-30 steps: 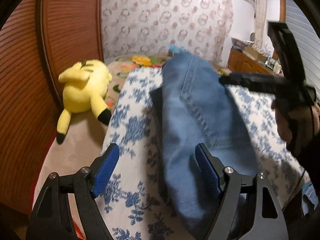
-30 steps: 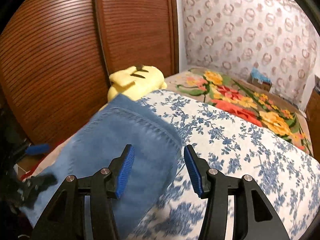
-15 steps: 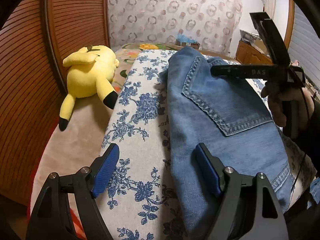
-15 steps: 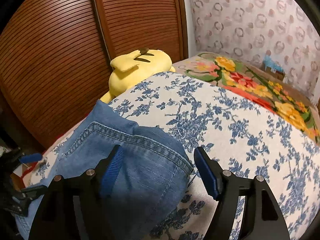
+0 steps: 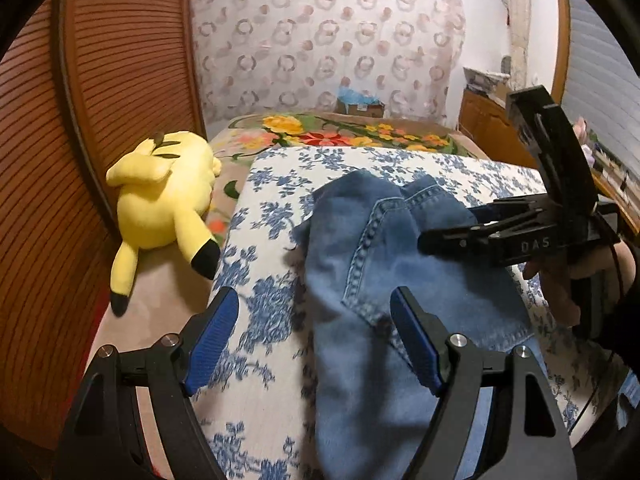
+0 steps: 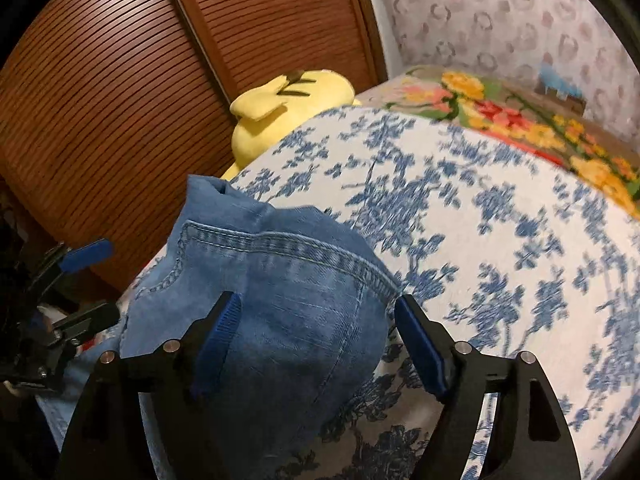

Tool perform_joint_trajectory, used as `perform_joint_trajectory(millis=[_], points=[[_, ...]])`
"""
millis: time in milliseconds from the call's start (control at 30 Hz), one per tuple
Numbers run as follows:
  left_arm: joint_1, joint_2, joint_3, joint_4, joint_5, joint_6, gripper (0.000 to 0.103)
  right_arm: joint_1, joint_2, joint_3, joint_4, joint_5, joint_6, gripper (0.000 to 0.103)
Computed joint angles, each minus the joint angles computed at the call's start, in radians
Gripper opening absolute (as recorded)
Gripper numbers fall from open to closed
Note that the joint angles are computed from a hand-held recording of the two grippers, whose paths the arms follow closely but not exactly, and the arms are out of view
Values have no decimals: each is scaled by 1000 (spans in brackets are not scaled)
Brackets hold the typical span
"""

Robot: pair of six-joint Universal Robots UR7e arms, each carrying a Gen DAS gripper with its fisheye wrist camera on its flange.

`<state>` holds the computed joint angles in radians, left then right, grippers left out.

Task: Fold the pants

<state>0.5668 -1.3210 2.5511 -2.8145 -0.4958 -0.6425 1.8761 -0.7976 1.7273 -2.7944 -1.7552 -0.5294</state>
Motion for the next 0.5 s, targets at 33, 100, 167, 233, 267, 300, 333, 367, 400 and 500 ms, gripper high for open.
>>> perform_joint_trajectory(millis=[33, 100, 167, 233, 267, 300, 333, 367, 400, 500], points=[[4, 3, -4, -7, -3, 11, 79, -8, 0, -9, 24, 18, 12, 81], [11, 3, -5, -14, -9, 18, 79, -23, 5, -34, 81, 57, 33, 81], [17, -2, -2, -20, -13, 17, 79, -29, 10, -42, 93, 75, 28, 81], [24, -7, -1, -15, -17, 9, 79, -31, 16, -49, 97, 82, 17, 81], [26, -8, -1, -15, -19, 8, 79, -32, 20, -53, 99, 84, 12, 81], [30, -7, -3, -16, -20, 8, 79, -32, 23, -60, 110, 84, 6, 79], [32, -6, -3, -18, -20, 9, 79, -34, 27, -69, 127, 88, -1, 75], [34, -7, -2, -22, -21, 10, 79, -37, 29, -79, 149, 98, -8, 73], [36, -6, -1, -30, -22, 14, 79, -41, 30, -92, 173, 112, -7, 68], [40, -3, 1, -46, -26, 24, 79, -48, 37, -125, 226, 138, -11, 52]])
